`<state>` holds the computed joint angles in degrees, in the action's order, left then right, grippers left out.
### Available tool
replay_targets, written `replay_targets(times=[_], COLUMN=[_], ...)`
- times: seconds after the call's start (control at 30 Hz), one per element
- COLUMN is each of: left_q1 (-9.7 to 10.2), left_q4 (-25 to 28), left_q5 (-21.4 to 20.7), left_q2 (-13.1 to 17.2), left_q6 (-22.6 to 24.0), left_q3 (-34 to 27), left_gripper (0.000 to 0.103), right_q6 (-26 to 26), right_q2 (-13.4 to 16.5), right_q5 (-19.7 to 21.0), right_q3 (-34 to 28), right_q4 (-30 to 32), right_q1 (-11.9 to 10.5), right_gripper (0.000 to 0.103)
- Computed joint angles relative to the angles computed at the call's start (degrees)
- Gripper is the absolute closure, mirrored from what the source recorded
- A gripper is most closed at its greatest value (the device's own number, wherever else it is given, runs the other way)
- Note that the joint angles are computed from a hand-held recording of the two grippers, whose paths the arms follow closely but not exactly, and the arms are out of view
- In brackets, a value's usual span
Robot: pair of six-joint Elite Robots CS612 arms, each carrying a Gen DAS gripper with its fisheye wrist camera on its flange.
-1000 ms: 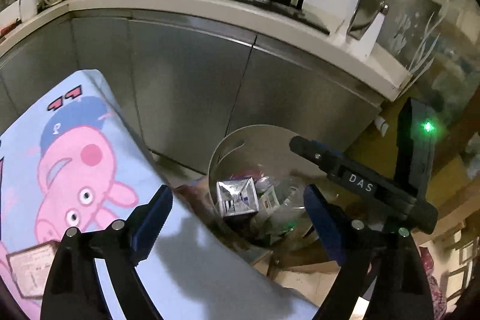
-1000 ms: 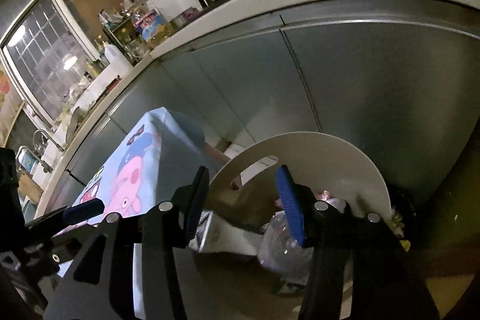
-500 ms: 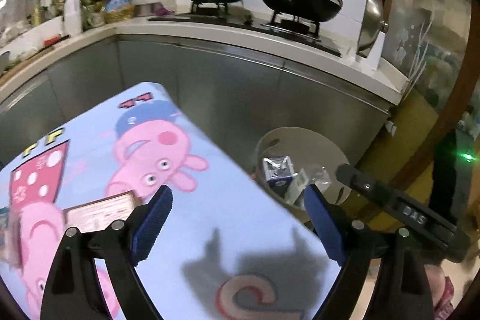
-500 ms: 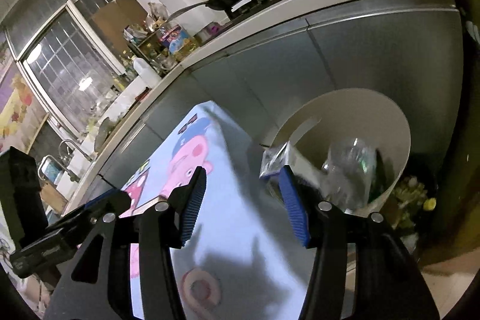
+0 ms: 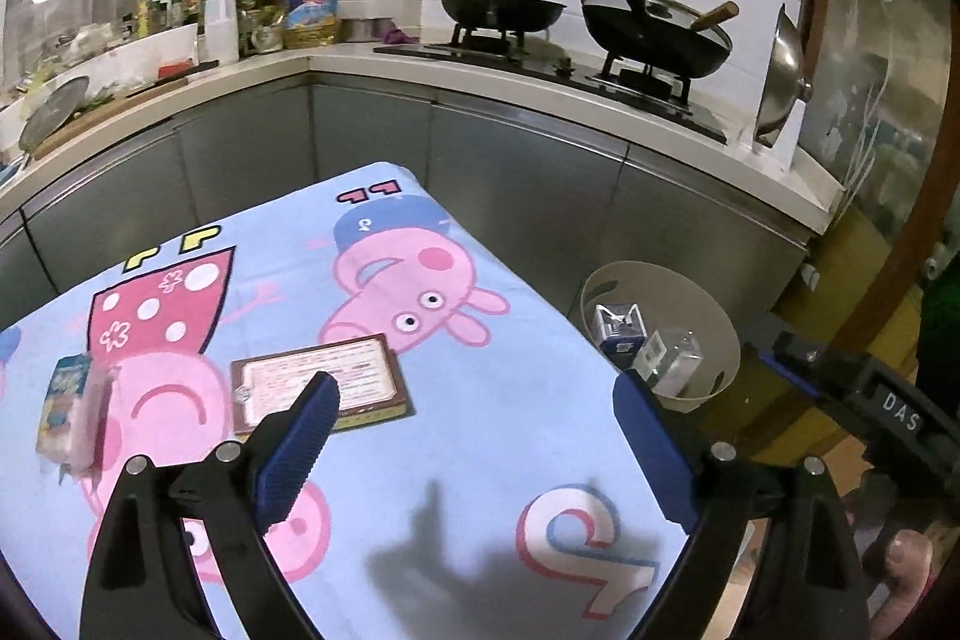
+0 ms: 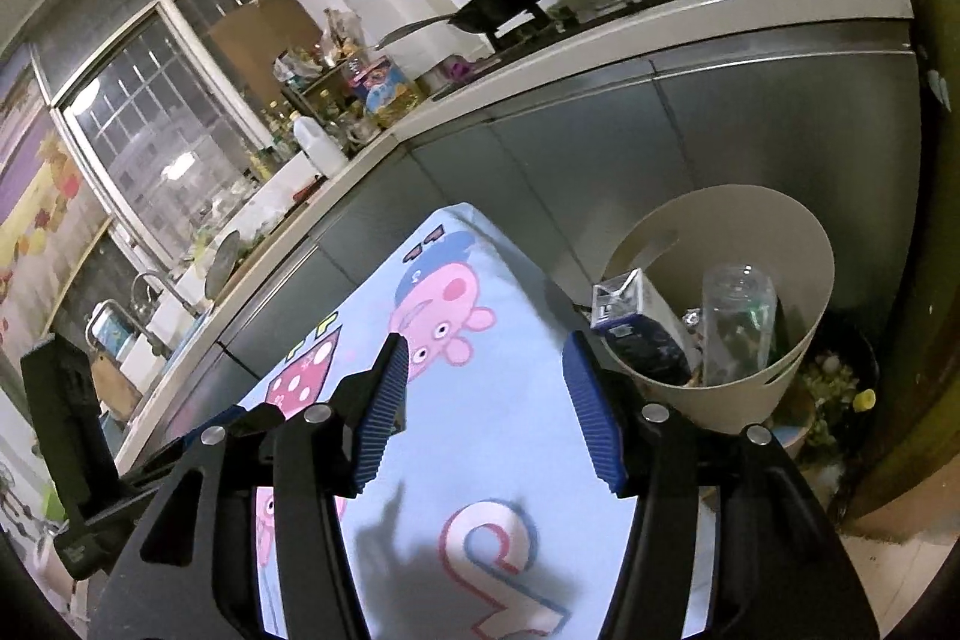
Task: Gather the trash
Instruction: 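Bring both open tools back over the table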
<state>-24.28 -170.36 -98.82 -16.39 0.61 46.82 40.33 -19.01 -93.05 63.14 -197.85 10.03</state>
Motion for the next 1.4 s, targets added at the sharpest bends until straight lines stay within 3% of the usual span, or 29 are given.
replay_targets(times=[0.63, 0.77, 1.4], left_q1=[1.08, 1.40, 2.84], left_q4=[-3.12, -2.81, -0.01], left_q5=[2.19, 2.34, 2.65], left_q2=[-1.46, -1.33, -0.02], left_q6=[-1.96, -2.58, -5.36], left_q3=[3.69, 3.56, 1.64], left_gripper=[0.007, 0.006, 0.005], right_q6=[-1.88, -2.37, -4.83], right_q2=[-0.55, -0.38, 1.54], right_q5=[-0.06, 0.36, 2.28], right_q3=[-0.70, -1.30, -6.65], right_q4=[2.24, 2.98, 9.04], right_q1=[1.27, 1.40, 2.13], right_gripper=[0.049, 0.045, 0.044])
